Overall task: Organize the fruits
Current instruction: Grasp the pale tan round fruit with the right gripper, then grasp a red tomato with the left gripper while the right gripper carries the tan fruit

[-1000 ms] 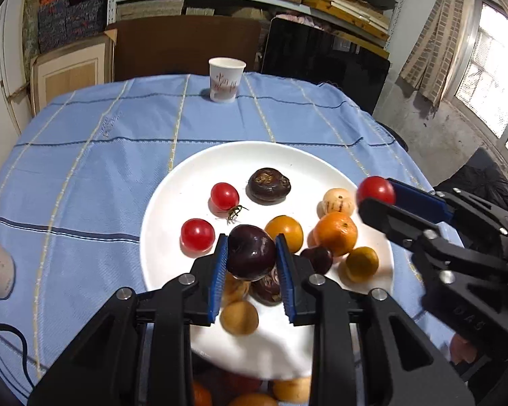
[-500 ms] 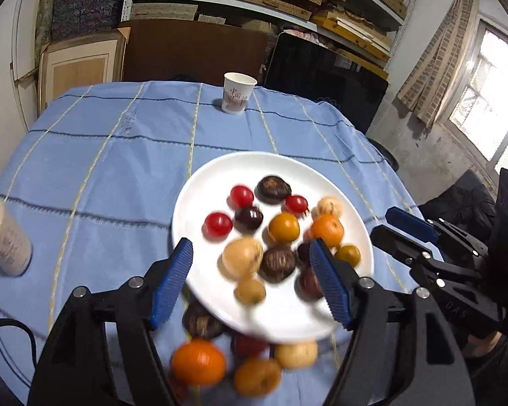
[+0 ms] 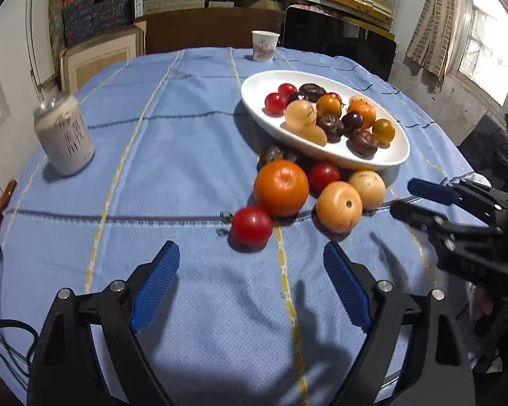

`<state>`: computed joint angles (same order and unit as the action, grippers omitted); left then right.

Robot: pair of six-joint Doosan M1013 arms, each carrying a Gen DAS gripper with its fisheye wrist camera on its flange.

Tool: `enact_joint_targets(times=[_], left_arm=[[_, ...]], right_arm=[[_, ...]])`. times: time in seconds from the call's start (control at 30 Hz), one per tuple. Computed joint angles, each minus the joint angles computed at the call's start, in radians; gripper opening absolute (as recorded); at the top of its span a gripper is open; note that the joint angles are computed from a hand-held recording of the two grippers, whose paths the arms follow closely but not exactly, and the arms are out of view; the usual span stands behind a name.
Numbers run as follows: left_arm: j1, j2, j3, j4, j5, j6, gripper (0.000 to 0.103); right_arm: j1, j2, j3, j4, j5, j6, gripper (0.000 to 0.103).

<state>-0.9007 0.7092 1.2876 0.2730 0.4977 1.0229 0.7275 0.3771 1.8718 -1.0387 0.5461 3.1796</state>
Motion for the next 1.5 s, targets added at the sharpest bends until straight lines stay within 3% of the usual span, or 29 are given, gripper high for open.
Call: enact_joint_targets(times=[0.17, 0.4, 0.6, 0.7, 0.87, 0.9, 0.97, 1.0, 1.13, 1.5], left_arm=[[-0.002, 0.0, 0.011, 0.019, -0.027, -0.004, 0.085], [0.009, 0.007, 0.007, -0.05, -0.046, 0.035, 0.085], [0.0, 0.03, -0.035, 0.056, 0.029, -0.05, 0.085], [-0.004, 0.041, -0.054, 0.116, 0.066, -0.089, 0.085], [-0.005, 0.057, -0.081, 0.132, 0.099, -0.083, 0.085], [-0.006, 0.063, -0.09, 0.128, 0.109, -0.073, 0.084], [-0.003, 0.076, -0.11, 0.093, 0.132, -0.035, 0.059], [-0.002, 0.076, -0.109, 0.092, 0.128, -0.037, 0.059], [-0.005, 0.073, -0.103, 0.119, 0.114, -0.058, 0.038], [-0.015, 0.023, -0.018, 0.26, 0.005, -0.219, 0.036]], right_arm=[[-0.006, 0.029, -0.025, 0.057, 0.01, -0.009, 0.047], [-0.014, 0.055, -0.061, 0.081, 0.005, -0.059, 0.046], [-0.023, 0.062, -0.069, 0.111, -0.005, -0.071, 0.043], [-0.007, 0.036, -0.037, 0.029, -0.018, 0.022, 0.043], [0.01, -0.02, 0.055, -0.215, -0.091, 0.31, 0.043], [0.011, -0.033, 0.077, -0.31, -0.099, 0.426, 0.043], [0.01, -0.045, 0.098, -0.405, -0.106, 0.542, 0.043], [0.008, -0.047, 0.101, -0.416, -0.11, 0.561, 0.043], [0.009, -0.05, 0.108, -0.445, -0.103, 0.606, 0.043], [0.02, -0.056, 0.12, -0.519, -0.078, 0.668, 0.043]])
